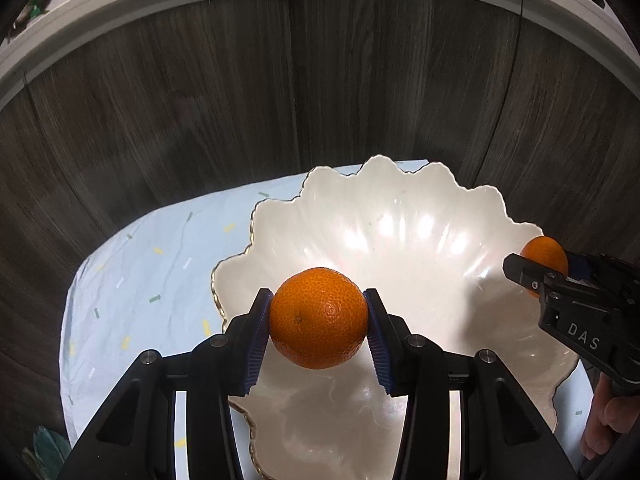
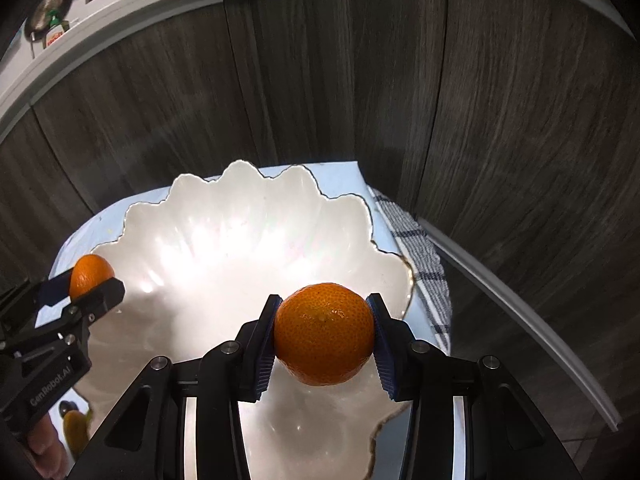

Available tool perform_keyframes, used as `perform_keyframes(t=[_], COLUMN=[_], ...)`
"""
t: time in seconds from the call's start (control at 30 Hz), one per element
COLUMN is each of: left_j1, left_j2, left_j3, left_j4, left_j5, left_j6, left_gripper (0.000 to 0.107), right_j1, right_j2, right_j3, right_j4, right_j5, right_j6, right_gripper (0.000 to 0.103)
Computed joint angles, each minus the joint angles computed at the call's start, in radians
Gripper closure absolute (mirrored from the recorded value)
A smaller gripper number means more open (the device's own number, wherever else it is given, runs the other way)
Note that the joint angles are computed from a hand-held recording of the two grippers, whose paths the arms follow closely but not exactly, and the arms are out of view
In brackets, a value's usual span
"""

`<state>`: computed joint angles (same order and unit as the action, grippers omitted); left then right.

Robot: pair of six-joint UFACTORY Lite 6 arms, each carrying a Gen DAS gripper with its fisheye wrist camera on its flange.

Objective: Organize fruits
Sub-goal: 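Carry both mandarins over the white bowl and open both tools, then withdraw both open tools from the bowl back over the fruits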

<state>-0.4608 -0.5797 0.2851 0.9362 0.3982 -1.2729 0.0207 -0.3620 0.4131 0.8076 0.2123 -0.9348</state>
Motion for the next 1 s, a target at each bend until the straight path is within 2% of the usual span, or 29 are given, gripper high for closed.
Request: perform_keyframes(t=[0.17,0.2,0.23,0.3,0.37,0.43,0.67,1.0], left_j1=[0.036,0.039,0.028,-0.002,-0.002,0.008,0.008,-0.030], left_j2=[0.019,0.023,0.028,0.007,0.006,-0.005,-0.080,-0.228], left_j3=[0.007,0.008,0.010,0.005,0.010,0.014,0.010,0.016], left_j4=[-0.109,-0.116,-0.088,-0.030,-0.027,-0.059,-0.113,-0.204], left_j5=[-0.037,-0.038,-0.025,0.011,0.018,0.020,0.074,0.215], left_j6=[0.122,0.131,0.098,0.032,0.030,0.067,0.127,0.224], left_gripper=[0.061,0.059,0.050,0.040,0.039,0.035,0.018,0.016], right_j1=[0.010,0.011,0.013,0.021,0.022,0.030,0.045,0.088], right_j2=[0.028,0.027,0.027,0.031,0.016,-0.011,-0.078,-0.241], right_j3=[0.010,0.011,0.012,0.014,0.010,0.004,0.003,-0.016], right_j4=[0.030,0.031,0.030,-0.020,-0.037,-0.109,-0.281,-0.498], right_j5=[0.004,0.006,0.007,0.003,-0.003,-0.014,0.001,0.080], right_j6=[-0.023,-0.022,-0.019,0.037,0.059,0.142,0.320,0.571], right_gripper=[0.060,0.059,0.059,0.056,0.036,0.027,0.025,0.025])
